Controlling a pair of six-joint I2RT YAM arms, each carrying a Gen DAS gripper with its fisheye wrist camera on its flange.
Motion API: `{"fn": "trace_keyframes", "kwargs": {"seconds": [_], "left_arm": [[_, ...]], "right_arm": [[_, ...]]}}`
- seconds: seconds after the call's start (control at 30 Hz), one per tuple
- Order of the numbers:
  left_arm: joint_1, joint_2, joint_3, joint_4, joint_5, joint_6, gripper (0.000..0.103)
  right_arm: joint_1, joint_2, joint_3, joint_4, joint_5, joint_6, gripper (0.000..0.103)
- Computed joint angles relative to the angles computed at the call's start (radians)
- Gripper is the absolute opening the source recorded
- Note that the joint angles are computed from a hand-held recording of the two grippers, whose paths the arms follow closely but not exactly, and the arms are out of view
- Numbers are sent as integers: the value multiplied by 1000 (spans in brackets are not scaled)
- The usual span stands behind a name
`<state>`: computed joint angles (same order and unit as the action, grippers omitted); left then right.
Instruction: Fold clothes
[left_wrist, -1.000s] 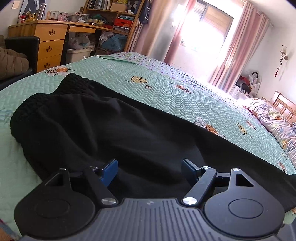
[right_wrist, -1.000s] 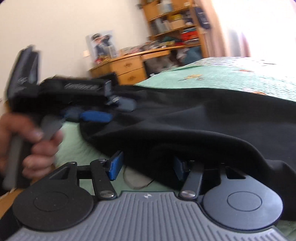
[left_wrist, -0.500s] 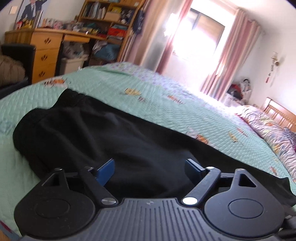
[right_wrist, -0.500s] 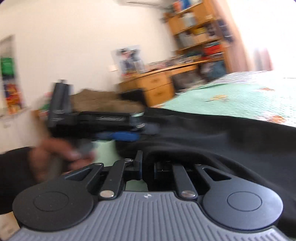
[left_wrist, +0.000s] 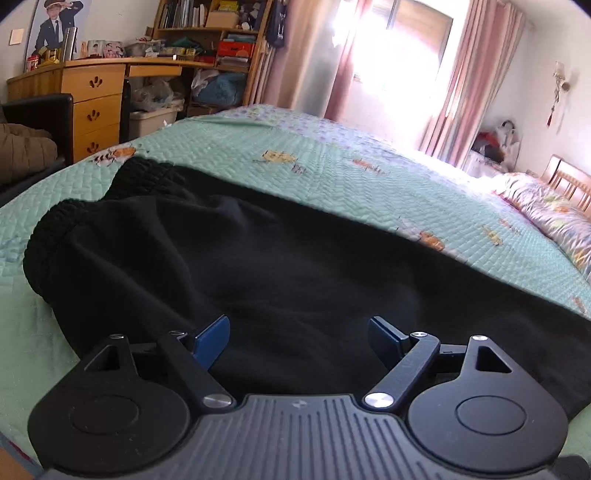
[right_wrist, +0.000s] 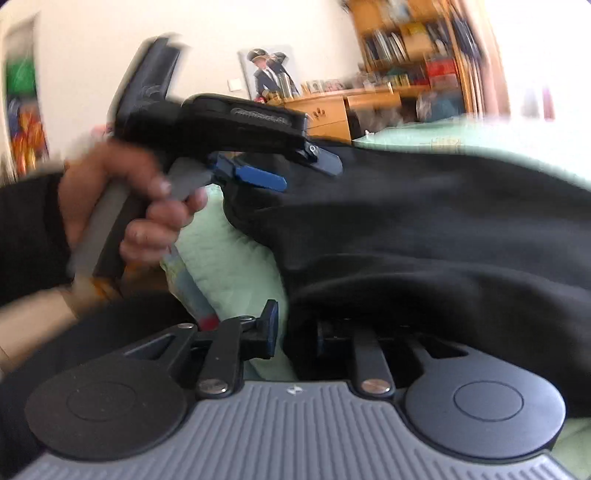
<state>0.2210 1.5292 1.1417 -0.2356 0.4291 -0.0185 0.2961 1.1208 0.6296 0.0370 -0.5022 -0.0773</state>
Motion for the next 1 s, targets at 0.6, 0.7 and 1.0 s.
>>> {"fn": "trace_keyframes", "kwargs": {"seconds": [0.6,0.7,1.0], "left_arm": [[-62,-70,-153,88,-12,212,83],[-55,-71,-124,124,42,125,90],[56,72,-23,109,-96,121,79]], "right_arm": [[-296,-145,-19,-205,-112,-251,59],[-245,-196,-65,-16,-41,-185,64],[-276,-8,-23,-37,94,-270,69]]}}
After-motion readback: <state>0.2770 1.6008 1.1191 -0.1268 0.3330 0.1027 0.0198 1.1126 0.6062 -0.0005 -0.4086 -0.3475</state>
